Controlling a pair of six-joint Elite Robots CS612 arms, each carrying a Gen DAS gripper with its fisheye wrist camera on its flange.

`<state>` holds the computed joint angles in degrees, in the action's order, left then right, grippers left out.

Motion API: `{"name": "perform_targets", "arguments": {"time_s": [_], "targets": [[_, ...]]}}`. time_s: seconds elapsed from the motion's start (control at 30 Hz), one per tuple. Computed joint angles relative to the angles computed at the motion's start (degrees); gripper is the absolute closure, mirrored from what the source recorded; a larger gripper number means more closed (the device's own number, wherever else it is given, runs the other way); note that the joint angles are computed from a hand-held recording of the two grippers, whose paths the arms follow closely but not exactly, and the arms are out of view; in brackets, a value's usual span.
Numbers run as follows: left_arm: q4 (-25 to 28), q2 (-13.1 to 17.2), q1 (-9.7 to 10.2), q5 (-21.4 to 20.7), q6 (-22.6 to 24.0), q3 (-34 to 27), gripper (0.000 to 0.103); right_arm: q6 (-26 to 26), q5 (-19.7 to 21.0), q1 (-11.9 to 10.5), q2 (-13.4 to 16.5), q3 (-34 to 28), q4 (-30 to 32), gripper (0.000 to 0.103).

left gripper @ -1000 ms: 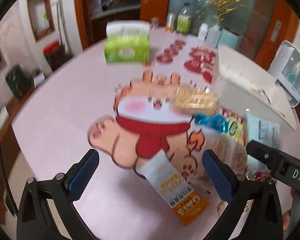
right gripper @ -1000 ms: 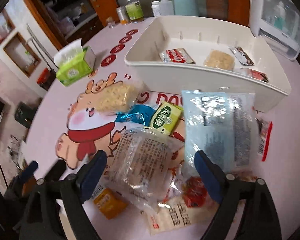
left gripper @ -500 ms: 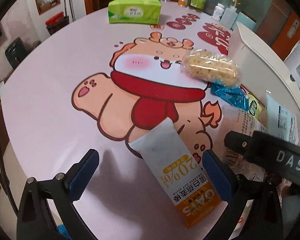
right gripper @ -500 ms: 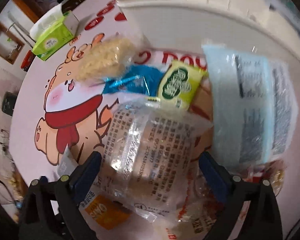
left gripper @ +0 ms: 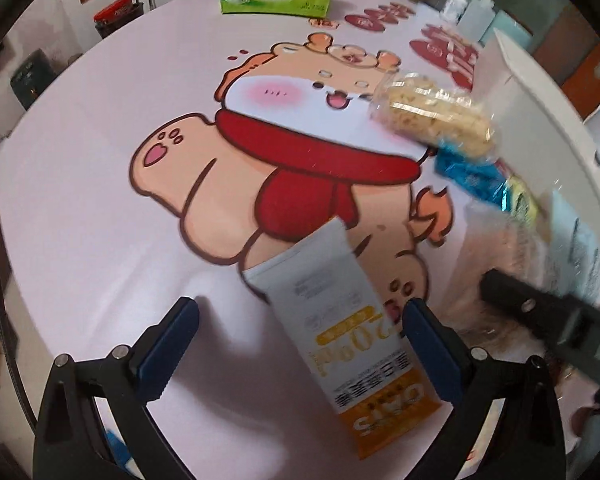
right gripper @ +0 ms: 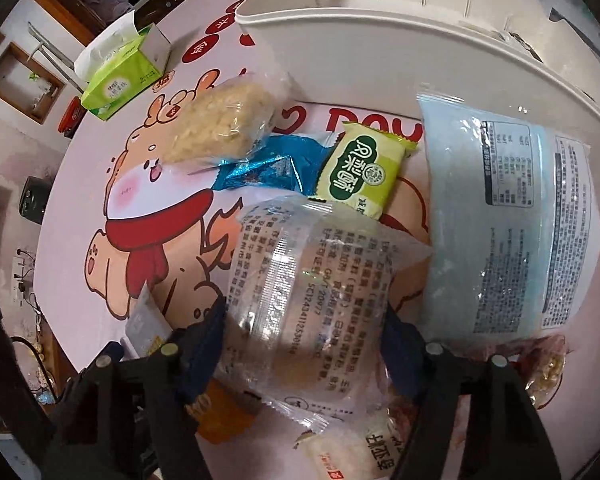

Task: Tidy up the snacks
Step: 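Grasp the orange OATS bar with the left tool while the right tool grasps a clear printed bag, then lift both held snacks and carry them toward the white tray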

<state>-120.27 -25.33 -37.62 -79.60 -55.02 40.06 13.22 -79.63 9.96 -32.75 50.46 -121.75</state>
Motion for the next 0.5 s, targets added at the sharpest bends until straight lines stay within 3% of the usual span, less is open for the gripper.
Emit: {"name": "perform_targets", "arguments": {"time_s": [0.1,0.2,0.23,0.27,0.3,0.4,0.5], "targets": [[1.4,-0.2,-0.27,0.6,1.0,0.2,0.003,-0.2,0.3,-0.1,-0.1,0.2,0.0,0.032],[5.5,0.5,-0.74,2.6,4.1,-1.9,0.015,-0.2,0.3,0.0,0.1,-0.2,0.0,0.032],[4.4,0.3,-0.87,2.8,5.6,-1.5,0.032,-0.2,0.3,0.1,0.0,-0.1,-0.1,0.032],[3.5,0.0,-0.96,2.8,7.0,-1.2,0.057,-0.3,0.3,0.1,-0.1,0.1,-0.3,0.033],[3.0,0.0,-0.97,2.5,8.5,-1.2,0.065,-0.3,0.3,0.1,0.0,0.0,-0.4,0.033],[0.3,-0.6,-0.33,-1.8,9.4,-0.1,0.065,-0.8,0.3,0.2,-0.5,0.9,-1.2,0.033],[0.2,-0.8,0.03,-3.0,9.1,0.2,0.066,-1.6,0.1,0.3,-1.0,1.7,-2.3,0.035]]}}
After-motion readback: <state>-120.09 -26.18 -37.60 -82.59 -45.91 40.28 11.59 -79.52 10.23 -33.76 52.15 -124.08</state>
